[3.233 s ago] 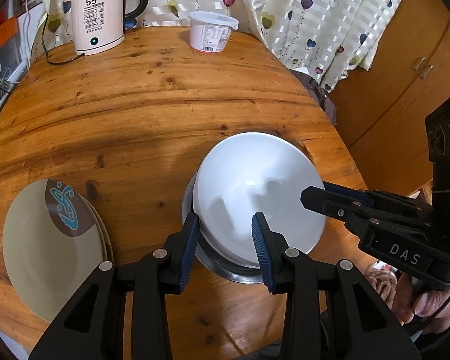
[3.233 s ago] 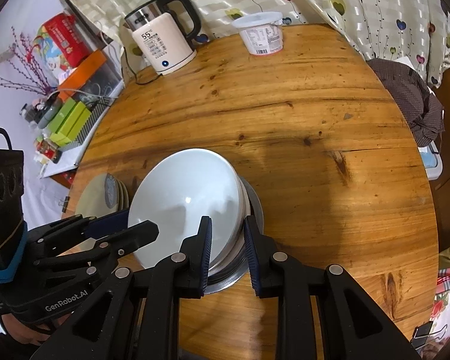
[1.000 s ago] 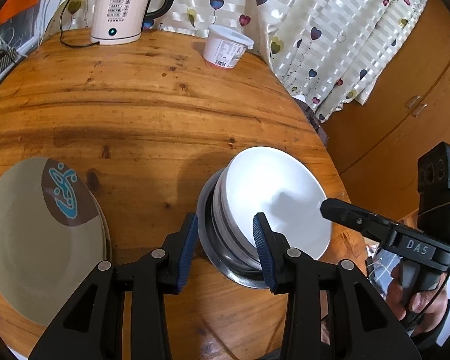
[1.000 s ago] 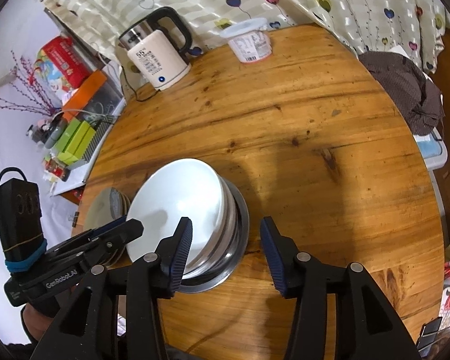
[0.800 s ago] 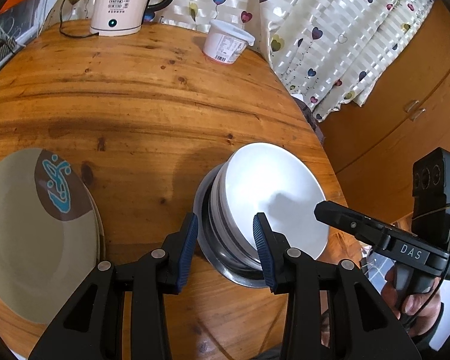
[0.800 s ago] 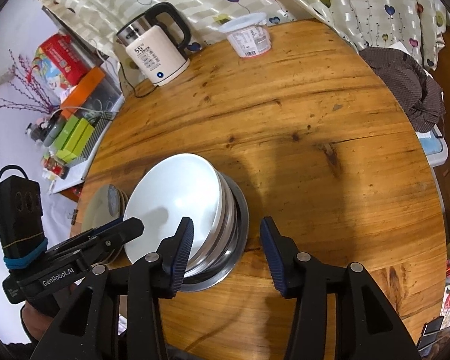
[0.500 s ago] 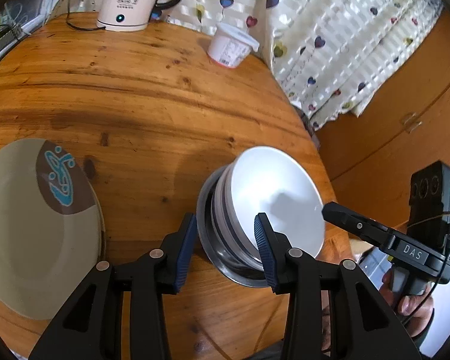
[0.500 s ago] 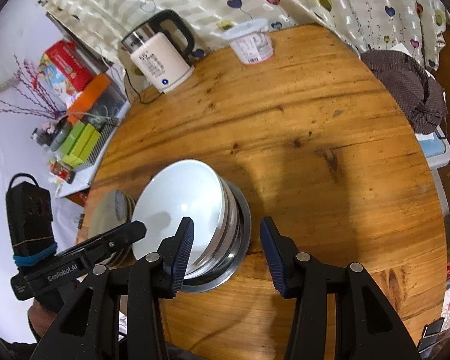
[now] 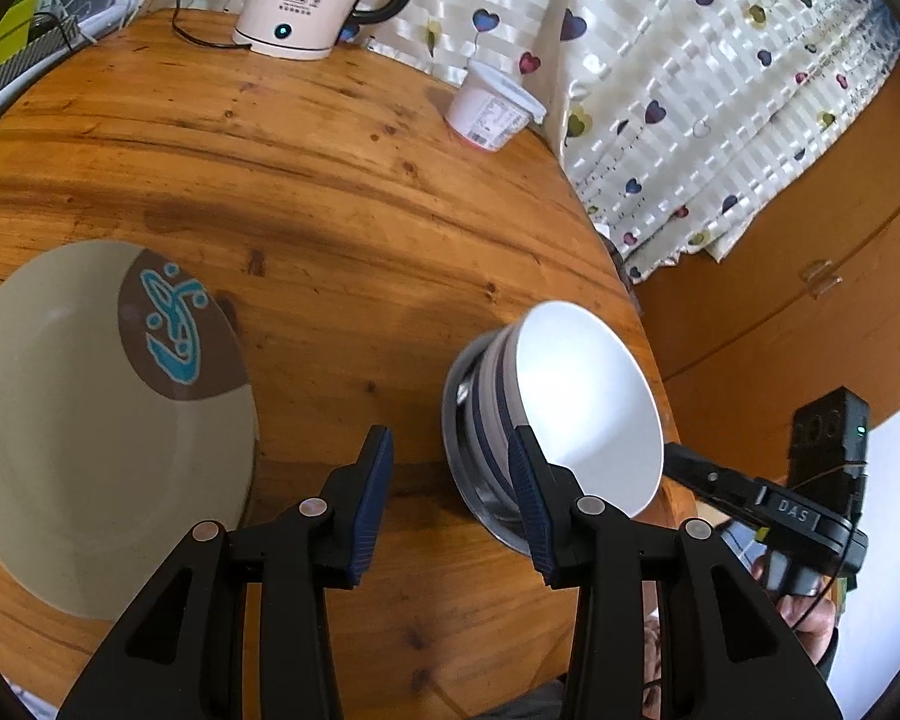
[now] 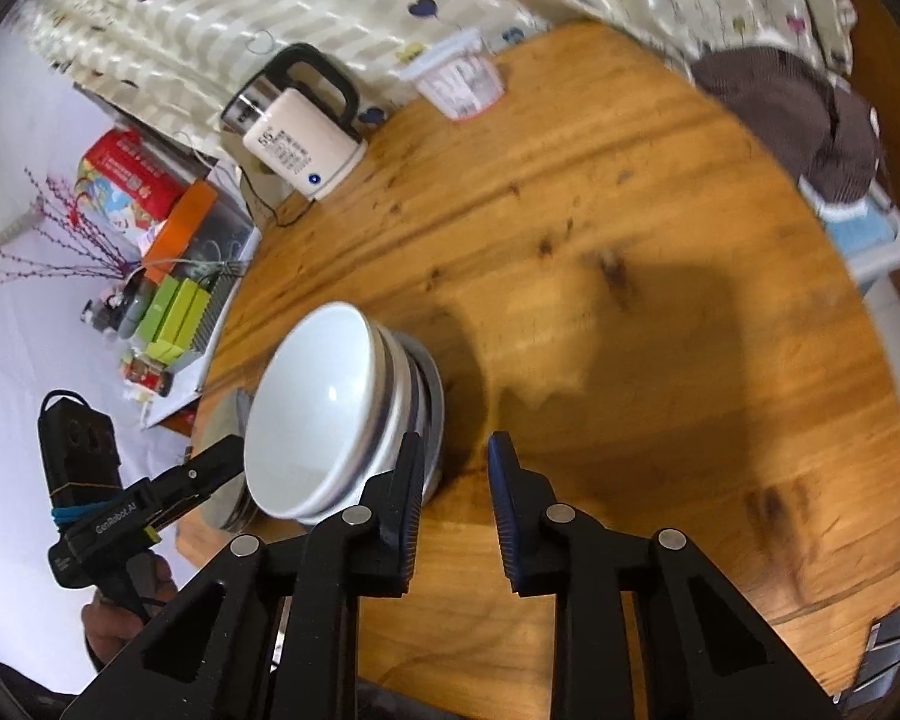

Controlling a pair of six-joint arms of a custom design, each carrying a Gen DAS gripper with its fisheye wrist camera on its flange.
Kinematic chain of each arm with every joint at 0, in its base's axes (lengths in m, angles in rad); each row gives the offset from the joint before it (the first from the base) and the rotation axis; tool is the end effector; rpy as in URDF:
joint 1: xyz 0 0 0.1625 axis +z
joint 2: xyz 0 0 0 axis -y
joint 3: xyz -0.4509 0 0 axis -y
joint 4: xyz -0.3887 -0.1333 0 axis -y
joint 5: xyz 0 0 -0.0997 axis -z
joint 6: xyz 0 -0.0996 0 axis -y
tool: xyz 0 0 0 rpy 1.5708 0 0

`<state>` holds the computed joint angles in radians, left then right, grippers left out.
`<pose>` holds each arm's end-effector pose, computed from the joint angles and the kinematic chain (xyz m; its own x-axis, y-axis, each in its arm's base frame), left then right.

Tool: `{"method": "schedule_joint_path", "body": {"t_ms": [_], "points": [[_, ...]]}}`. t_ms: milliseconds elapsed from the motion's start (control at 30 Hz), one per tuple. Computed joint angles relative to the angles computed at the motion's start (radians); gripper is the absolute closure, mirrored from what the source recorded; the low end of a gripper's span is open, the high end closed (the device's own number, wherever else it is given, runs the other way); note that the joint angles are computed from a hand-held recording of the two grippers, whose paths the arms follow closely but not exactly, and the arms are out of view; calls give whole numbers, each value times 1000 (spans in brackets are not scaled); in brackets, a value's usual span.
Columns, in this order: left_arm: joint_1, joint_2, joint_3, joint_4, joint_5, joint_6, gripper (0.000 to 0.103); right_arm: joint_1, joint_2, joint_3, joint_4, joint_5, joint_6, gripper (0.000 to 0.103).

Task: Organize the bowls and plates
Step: 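Lift the bowl stack with both grippers and tilt it on its side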

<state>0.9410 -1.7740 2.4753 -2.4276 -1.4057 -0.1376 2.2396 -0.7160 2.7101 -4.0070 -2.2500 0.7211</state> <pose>-0.0673 -0.3465 0.2717 -0.8843 0.4456 -0.1396 0.4650 0.8677 -0.1757 0.2439 -0.1945 0.0767 -0.9537 0.2642 0.1440 0.0921 0.7119 -0.6962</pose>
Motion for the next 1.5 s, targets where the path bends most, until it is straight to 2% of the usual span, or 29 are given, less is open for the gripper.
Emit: {"method": "schedule_joint_path", "body": {"t_ms": [200, 433, 567, 767, 867, 1133, 1333, 1500], "points": [[20, 7, -3, 25, -16, -6, 62, -59, 76, 15, -124, 121, -26, 80], [45, 23, -7, 22, -51, -5, 62, -80, 92, 17, -164, 152, -48, 81], [67, 30, -10, 13, -83, 3, 62, -108, 119, 28, -235, 194, -76, 89], [109, 47, -15, -10, -154, 21, 69, -146, 165, 45, -338, 249, -100, 92], [133, 54, -20, -14, -194, 32, 73, -157, 179, 51, -367, 263, -106, 92], [206, 92, -36, -14, -255, 9, 74, -168, 203, 59, -413, 279, -109, 92], [206, 113, -33, -19, -258, 7, 75, -173, 214, 63, -432, 281, -116, 92], [208, 119, -36, -20, -269, 17, 83, -166, 206, 60, -422, 278, -114, 94]]}}
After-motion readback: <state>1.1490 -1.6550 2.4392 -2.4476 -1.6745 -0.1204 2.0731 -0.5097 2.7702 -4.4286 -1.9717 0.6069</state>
